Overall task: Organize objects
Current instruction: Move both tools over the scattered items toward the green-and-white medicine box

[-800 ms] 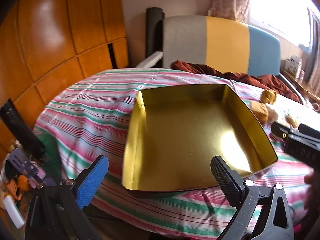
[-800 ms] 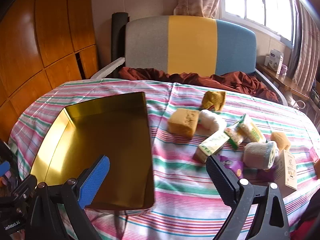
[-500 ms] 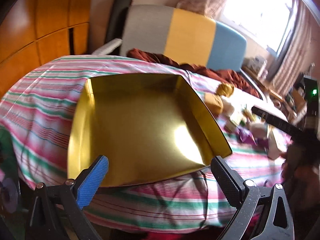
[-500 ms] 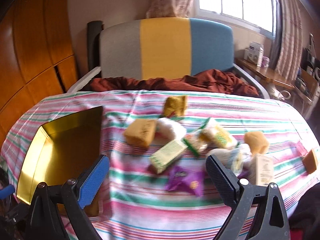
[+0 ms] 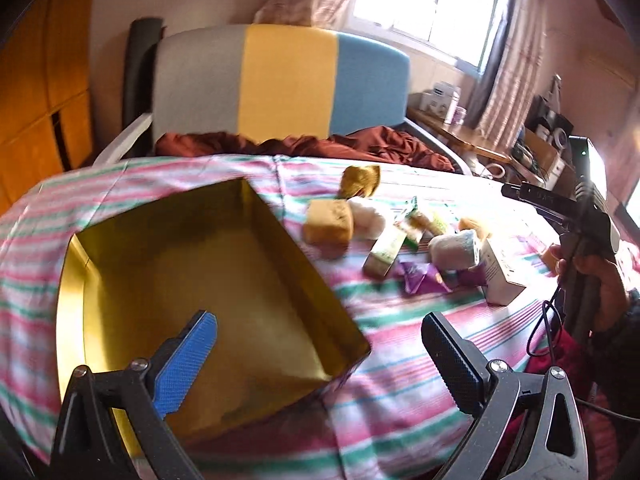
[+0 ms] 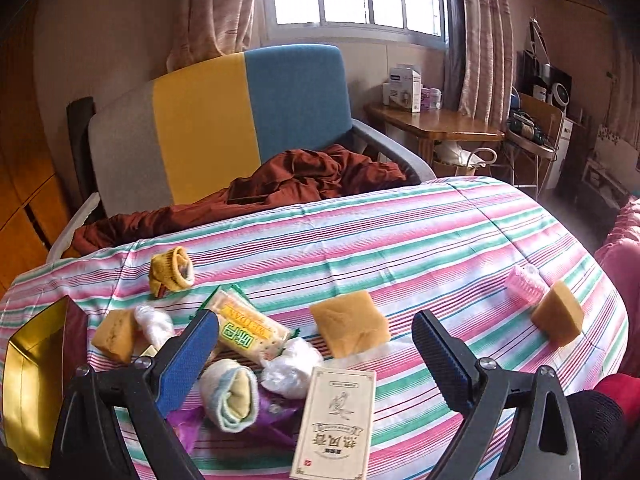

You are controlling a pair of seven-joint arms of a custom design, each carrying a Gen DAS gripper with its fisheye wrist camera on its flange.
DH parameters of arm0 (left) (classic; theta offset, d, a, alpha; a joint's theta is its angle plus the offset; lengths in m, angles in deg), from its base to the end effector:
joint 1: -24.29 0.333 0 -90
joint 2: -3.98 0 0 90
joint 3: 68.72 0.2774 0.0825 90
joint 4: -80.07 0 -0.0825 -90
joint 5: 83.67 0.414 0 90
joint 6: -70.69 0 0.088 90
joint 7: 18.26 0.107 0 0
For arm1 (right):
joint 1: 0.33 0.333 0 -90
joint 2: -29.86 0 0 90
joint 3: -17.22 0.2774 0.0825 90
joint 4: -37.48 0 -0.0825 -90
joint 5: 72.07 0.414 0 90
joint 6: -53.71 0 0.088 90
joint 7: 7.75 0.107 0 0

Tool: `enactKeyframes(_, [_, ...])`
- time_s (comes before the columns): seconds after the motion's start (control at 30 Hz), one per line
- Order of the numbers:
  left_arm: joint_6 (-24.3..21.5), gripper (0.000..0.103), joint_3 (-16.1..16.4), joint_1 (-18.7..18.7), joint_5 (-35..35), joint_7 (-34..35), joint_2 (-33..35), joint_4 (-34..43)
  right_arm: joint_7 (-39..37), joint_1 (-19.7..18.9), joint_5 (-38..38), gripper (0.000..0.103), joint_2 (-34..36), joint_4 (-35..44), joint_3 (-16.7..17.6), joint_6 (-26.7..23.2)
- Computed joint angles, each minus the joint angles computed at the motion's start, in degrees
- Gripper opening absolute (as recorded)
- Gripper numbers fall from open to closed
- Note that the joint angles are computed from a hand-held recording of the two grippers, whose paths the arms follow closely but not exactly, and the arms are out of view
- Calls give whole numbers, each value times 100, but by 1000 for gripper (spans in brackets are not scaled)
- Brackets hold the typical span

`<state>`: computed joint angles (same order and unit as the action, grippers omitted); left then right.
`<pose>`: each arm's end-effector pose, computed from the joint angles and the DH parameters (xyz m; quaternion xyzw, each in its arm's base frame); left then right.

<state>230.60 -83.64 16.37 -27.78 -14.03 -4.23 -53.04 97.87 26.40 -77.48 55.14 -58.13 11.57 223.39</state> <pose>0.4928 -0.2497 0.3924 -0.7270 0.5614 -0.3017 0.2554 0.6742 0.2772 0.4033 -0.7069 0.5727 -0.2245 0.3491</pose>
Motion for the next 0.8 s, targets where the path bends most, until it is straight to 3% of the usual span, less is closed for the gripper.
enactKeyframes(0.2, [-421, 103, 121, -283, -669, 1310, 974, 1072, -592, -992, 1520, 99, 234, 180, 963, -207])
enactKeyframes(0.5, [-851, 103, 398, -611, -1728, 2846, 2412, 2707, -1235, -1304, 2544, 99, 260, 220, 1295, -318])
enactKeyframes(0.7, [-1199, 102, 511, -695, -2628, 3690, 3312, 3788, -1460, -1230, 2704, 99, 327, 357, 1230, -591])
enactKeyframes(0.8, [-1421, 101, 616, -808, -2752, 3940, 3659, 4243, -1371, -1158, 2645, 99, 395, 476, 1120, -837])
